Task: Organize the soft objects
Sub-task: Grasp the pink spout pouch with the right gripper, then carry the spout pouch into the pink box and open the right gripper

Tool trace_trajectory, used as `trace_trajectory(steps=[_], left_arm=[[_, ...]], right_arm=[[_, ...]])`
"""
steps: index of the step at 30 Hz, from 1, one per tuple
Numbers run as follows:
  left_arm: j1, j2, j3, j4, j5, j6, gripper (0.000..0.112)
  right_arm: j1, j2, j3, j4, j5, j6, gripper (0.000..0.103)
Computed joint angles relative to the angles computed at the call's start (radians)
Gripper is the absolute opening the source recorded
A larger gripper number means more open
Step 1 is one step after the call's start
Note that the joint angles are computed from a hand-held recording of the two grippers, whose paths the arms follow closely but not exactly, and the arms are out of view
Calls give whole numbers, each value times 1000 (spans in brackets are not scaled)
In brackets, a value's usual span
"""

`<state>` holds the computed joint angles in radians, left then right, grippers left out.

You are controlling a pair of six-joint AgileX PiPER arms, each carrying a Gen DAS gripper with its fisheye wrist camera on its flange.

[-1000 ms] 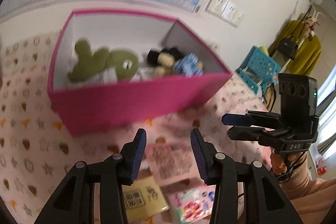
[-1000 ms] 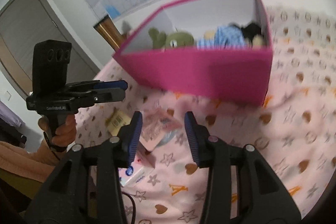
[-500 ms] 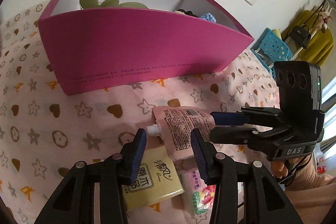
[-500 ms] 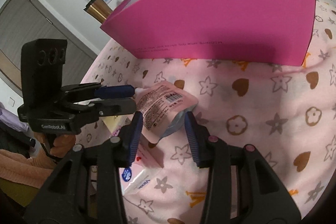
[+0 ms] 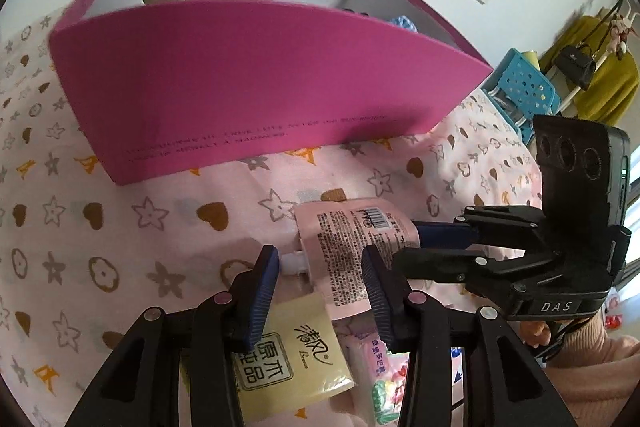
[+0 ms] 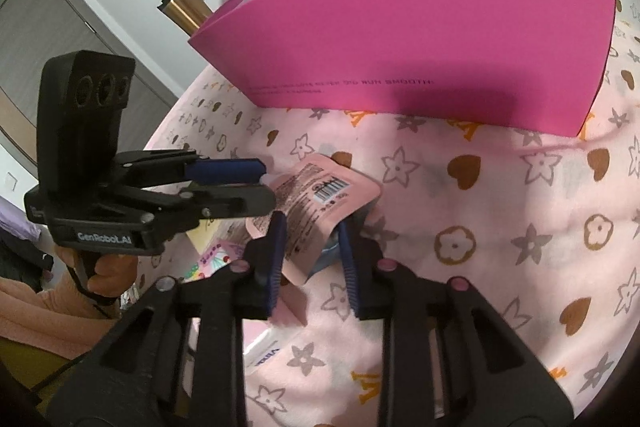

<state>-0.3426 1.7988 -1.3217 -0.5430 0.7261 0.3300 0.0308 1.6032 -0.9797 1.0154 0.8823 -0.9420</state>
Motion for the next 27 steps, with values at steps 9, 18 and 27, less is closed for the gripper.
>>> trace_trajectory(steps=[9, 18, 27], left_arm=[[-5, 9, 0, 8, -5, -21, 46], [-13, -17, 10, -28, -15, -21, 50], [-13, -138, -22, -40, -34, 6, 50]], right_arm=[[1, -10, 17, 16, -28, -25, 18], [-17, -45, 15, 17, -20, -36, 17], [-70, -152, -84, 18, 39, -45, 17]])
